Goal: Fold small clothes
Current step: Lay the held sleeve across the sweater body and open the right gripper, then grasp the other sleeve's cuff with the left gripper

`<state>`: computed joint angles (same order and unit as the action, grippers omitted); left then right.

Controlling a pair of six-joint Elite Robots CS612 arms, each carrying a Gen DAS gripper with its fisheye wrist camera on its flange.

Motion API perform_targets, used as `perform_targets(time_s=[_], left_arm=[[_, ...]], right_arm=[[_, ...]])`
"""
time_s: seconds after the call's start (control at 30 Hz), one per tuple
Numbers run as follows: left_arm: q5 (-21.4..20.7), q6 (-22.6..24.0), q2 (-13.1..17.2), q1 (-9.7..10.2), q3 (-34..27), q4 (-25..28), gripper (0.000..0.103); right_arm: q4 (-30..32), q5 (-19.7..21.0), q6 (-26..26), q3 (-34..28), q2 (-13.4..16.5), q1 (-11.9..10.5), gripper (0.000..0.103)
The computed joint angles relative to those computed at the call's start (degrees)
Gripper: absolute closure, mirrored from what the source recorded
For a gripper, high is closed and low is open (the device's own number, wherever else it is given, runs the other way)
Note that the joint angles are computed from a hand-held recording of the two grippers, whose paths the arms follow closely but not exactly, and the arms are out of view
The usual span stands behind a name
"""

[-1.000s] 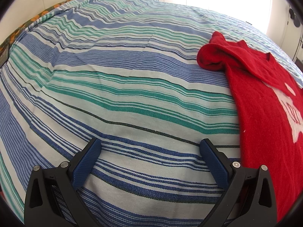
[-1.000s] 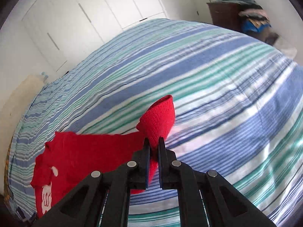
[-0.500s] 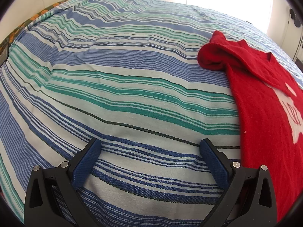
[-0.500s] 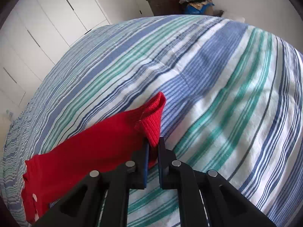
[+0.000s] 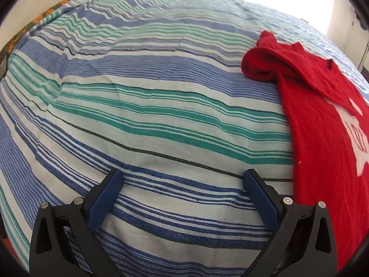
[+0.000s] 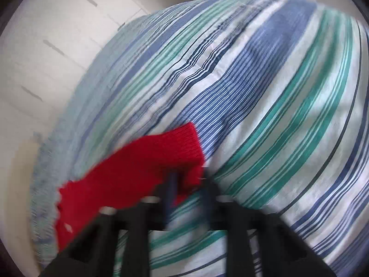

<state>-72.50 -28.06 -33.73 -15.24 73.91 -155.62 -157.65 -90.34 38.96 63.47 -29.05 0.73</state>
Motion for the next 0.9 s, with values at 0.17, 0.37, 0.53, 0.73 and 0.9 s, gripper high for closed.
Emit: perform_targets(time_s=[0.17, 0.37, 0.53, 0.73, 0.9], left_arm=[[0.98, 2.58, -3.08, -0.05, -1.38, 9.65, 0.025], [-11.14, 26.51, -0.68, -2.23, -11.29, 1.18, 0.006], [-11.98, 41.22, 9.1, -5.7, -28.69, 13.02, 0.007], [-0.45, 54.35, 16.19, -9.05, -36.52, 18.34, 0.028], [-6.6, 38.78, 19.66, -7.02, -45.61, 25.27, 0.102]], right_arm=[[-0.01, -9.96, -0.64, 2.51, -1.63, 1.92, 0.066], [-20.29, -9.55, -1.88, 13.06, -7.34, 4.38, 0.028], [-21.41, -6.63, -4.83, 11.95, -6.31, 6.61, 0.023], [-20.35, -3.59, -8.04, 11.06, -5.55, 7.08, 0.023], [-20.5, -1.88, -7.57, 11.7, -5.9, 6.65, 0.023]])
